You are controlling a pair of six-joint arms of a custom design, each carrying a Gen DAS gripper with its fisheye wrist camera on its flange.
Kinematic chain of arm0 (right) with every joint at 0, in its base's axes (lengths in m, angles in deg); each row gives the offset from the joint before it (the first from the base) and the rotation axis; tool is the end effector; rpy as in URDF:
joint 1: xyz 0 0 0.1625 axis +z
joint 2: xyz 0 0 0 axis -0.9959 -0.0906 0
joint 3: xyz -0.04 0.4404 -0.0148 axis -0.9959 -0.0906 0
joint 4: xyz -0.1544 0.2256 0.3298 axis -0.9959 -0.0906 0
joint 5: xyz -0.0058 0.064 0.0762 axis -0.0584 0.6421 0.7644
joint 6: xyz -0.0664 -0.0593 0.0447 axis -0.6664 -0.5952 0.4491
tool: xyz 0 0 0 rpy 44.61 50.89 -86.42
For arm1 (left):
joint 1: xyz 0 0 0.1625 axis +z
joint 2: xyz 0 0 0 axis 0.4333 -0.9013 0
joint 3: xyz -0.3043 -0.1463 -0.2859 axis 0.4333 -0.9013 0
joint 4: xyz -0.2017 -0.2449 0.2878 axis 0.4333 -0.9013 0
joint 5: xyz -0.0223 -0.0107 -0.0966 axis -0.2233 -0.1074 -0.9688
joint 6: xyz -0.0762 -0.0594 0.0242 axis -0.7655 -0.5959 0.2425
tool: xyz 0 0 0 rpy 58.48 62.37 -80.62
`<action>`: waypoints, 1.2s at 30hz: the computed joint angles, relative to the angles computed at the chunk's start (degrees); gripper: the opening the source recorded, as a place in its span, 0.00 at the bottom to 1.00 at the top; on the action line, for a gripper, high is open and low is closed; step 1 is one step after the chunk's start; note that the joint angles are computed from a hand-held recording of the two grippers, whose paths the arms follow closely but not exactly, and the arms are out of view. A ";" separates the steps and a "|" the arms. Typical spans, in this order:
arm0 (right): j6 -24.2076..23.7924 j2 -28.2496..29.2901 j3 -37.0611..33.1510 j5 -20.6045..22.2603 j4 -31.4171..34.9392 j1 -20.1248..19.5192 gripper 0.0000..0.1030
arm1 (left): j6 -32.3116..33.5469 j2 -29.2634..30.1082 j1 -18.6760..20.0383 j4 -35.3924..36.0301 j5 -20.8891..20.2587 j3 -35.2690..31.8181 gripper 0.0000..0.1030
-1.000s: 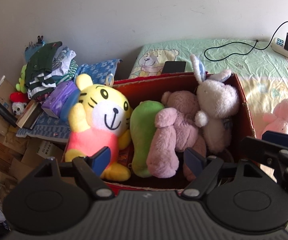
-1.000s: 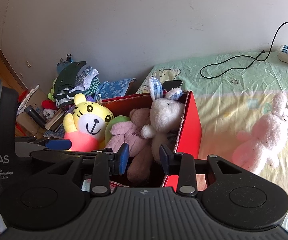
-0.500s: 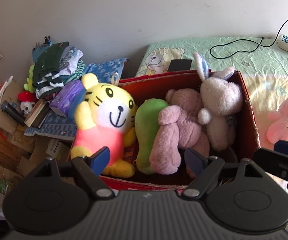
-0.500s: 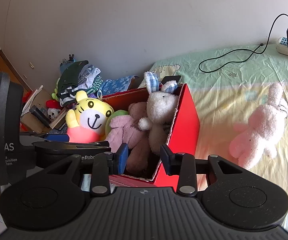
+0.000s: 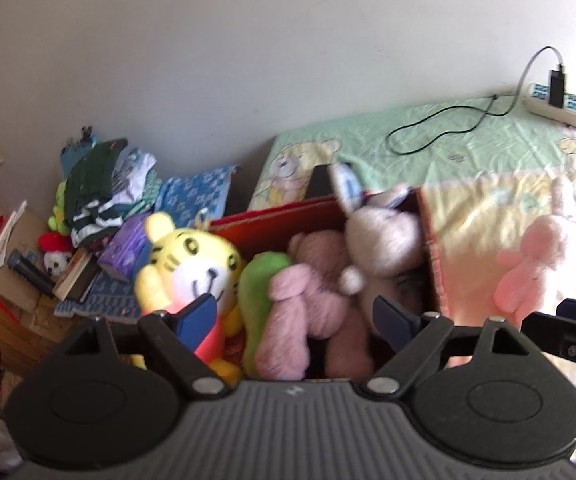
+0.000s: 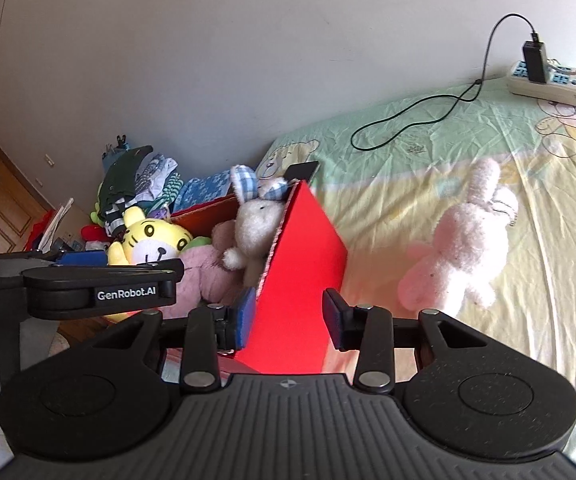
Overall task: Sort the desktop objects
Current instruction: 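Withdraw the right gripper from the box toward the bed, then move the right gripper to the second white bunny with plaid ears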
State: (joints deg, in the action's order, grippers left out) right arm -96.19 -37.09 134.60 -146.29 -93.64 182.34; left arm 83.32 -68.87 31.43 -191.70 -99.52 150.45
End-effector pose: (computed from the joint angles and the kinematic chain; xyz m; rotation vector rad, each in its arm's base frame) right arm 0.2158 -0.7751 0.1417 0.2369 -2.7019 1.1495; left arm -0.2544 -0.8096 0.1582 0.4924 1.8795 -0.7276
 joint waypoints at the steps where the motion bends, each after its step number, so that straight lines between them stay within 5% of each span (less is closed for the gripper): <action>1: 0.50 -0.52 0.62 -0.53 -0.53 -0.33 0.40 | 0.76 0.39 -0.22 -0.24 -0.79 -0.28 0.85; 12: 11.47 -6.30 5.78 -5.63 -2.77 -5.63 0.40 | -2.79 5.65 -0.56 9.75 -16.23 -6.38 0.86; 21: 20.54 -5.81 2.36 -1.57 2.41 -10.05 0.39 | -0.78 11.76 1.10 13.87 -24.95 -11.63 0.75; 30: 20.60 -1.88 -4.75 3.05 7.22 -12.55 0.39 | 0.53 17.77 2.39 15.83 -24.75 -20.73 0.71; 36: 21.98 0.53 -8.06 7.64 9.45 -14.19 0.39 | -6.21 22.62 4.47 27.07 -23.44 -32.80 0.74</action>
